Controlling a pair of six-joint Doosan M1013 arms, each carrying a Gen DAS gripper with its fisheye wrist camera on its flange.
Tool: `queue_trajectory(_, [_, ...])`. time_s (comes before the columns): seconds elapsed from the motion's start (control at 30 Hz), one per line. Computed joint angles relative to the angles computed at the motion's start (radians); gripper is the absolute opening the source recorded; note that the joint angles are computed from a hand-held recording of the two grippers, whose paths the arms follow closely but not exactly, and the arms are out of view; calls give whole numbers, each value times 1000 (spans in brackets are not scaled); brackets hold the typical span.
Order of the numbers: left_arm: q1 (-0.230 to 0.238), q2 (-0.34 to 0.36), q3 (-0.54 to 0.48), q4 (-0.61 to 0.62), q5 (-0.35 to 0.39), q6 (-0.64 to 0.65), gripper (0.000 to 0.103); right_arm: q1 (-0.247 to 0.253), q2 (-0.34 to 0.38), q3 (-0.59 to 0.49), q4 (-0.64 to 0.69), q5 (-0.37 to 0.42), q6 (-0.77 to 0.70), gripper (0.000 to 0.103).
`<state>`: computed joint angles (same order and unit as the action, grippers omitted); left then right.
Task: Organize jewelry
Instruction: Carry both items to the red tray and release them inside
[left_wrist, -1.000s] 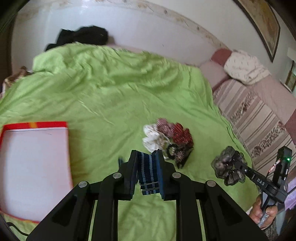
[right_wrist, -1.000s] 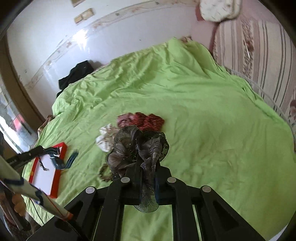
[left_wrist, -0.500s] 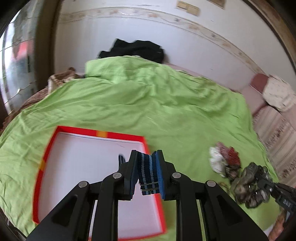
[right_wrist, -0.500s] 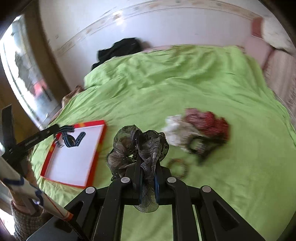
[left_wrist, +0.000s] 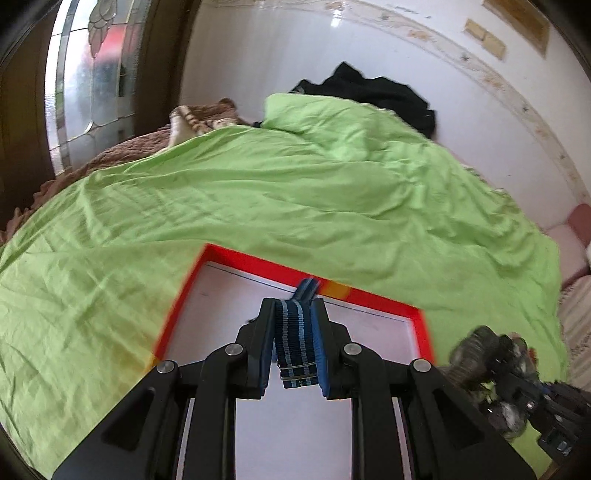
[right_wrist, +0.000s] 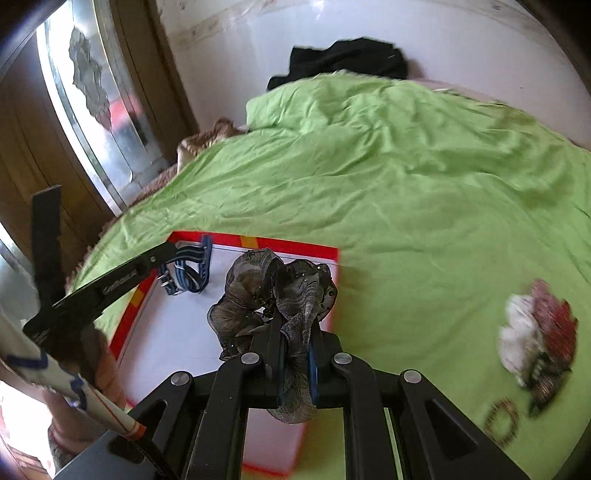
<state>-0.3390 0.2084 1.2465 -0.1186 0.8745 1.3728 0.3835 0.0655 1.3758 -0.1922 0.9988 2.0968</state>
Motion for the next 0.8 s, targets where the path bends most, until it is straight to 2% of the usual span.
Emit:
queue_trajectory(0.17, [5, 21, -9, 94, -1, -77, 19, -17, 87, -48, 21, 12, 10, 10])
queue_trajectory(0.3, [13, 34, -17, 101, 18, -95, 19, -31, 125, -66, 50, 24, 15, 12])
queue_trajectory(0.37, [11, 35, -17, 115, 20, -103, 19, -28, 135, -69, 35, 30, 21, 19])
queue_trajectory(0.4, [9, 34, -16, 125, 17, -108, 19, -25, 137, -69, 23, 28, 25, 20])
queue_trajectory(0.43, [6, 31, -12, 142, 11, -119, 22, -22, 136, -68, 12, 27, 23, 26])
queue_trajectory(0.47, [5, 29, -10, 147, 6, -122, 31, -19, 134, -70, 1, 27, 14, 39])
queue_trajectory(0.53, [6, 22, -2, 144, -15, -124, 46, -13, 123, -65, -23, 17, 13, 52])
queue_trajectory(0.67, [9, -4, 23, 115, -60, -110, 54, -4, 70, -24, -52, -18, 19, 66])
queue_trajectory(0.8, [4, -28, 48, 109, -93, -99, 56, 20, 13, 51, -92, 53, 56, 66])
